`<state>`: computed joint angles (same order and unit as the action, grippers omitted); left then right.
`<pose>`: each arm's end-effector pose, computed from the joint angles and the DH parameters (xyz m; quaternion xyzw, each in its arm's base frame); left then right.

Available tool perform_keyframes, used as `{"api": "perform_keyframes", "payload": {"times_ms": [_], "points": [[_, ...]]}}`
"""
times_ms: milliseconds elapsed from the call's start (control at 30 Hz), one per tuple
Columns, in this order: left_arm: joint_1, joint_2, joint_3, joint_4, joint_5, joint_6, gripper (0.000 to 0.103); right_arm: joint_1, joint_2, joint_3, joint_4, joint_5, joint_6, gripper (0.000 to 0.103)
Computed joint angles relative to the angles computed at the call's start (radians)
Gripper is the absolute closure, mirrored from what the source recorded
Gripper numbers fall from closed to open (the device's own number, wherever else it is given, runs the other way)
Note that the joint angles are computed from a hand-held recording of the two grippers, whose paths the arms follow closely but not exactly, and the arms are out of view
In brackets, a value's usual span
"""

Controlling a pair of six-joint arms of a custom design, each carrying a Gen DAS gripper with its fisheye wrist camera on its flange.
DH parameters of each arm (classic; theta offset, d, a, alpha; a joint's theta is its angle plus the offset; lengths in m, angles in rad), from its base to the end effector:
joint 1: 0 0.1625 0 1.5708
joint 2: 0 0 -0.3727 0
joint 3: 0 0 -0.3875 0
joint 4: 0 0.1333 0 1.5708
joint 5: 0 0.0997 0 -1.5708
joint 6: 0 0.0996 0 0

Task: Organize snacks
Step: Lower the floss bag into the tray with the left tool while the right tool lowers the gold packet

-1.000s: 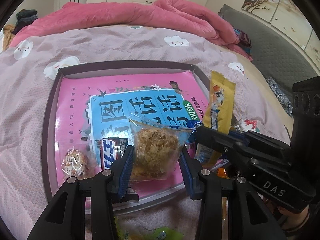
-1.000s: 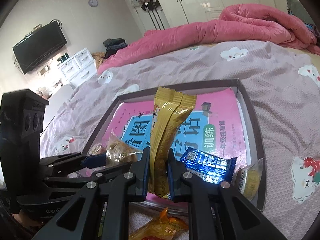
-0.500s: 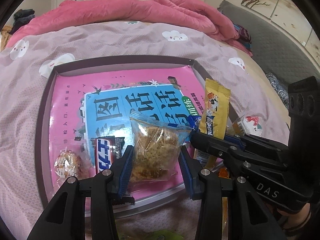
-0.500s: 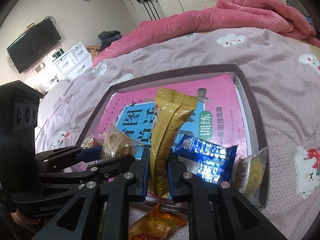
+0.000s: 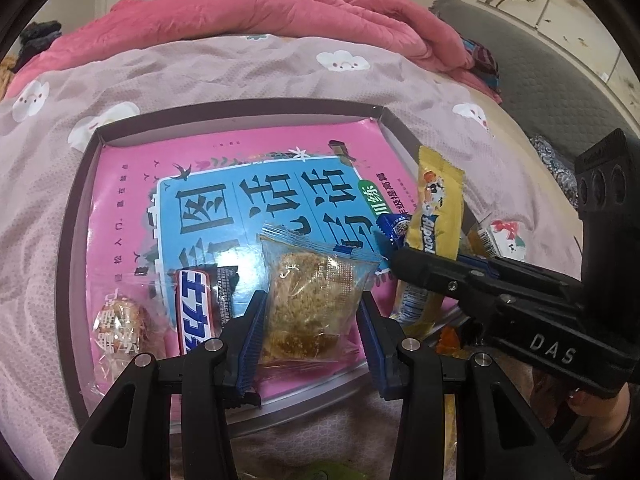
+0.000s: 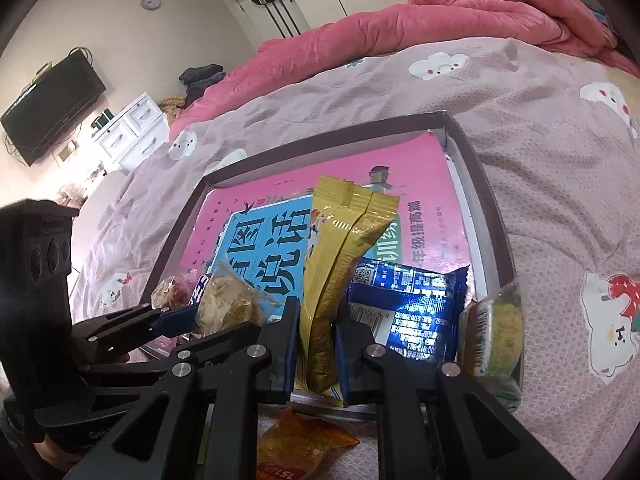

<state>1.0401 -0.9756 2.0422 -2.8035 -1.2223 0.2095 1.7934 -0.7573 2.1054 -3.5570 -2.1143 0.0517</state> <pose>-0.1138 -0.5245 0.0560 0.3416 0.9202 -0.1083 0.1575 0.1874 -0.4572 0.0315 -0.0058 -0.9185 0.3342 0.2112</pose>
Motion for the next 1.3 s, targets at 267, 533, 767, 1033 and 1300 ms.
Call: {"api": "perform_keyframes", "payload": {"times_ms": [267, 533, 767, 1033, 1300], "points": [[0.001, 0.007, -0.007, 0.018, -0.002, -0.005, 0.057, -0.005, -0.016, 0.011, 0.002, 0.013, 0.025, 0.087], [-0.001, 0.006, -0.008, 0.029, 0.001, -0.008, 0.057, -0.001, -0.014, 0.012, -0.008, 0.006, 0.020, 0.086], [0.006, 0.005, -0.013, 0.033, -0.007, -0.025, 0.057, 0.002, -0.012, 0.011, -0.015, 0.008, 0.011, 0.086], [0.006, 0.007, -0.016, 0.033, 0.009, -0.029, 0.055, 0.011, -0.007, 0.004, -0.009, 0.002, 0.000, 0.086], [0.003, 0.002, -0.012, 0.021, 0.023, -0.030, 0.048, 0.017, -0.002, -0.003, -0.001, -0.009, -0.007, 0.086]]}}
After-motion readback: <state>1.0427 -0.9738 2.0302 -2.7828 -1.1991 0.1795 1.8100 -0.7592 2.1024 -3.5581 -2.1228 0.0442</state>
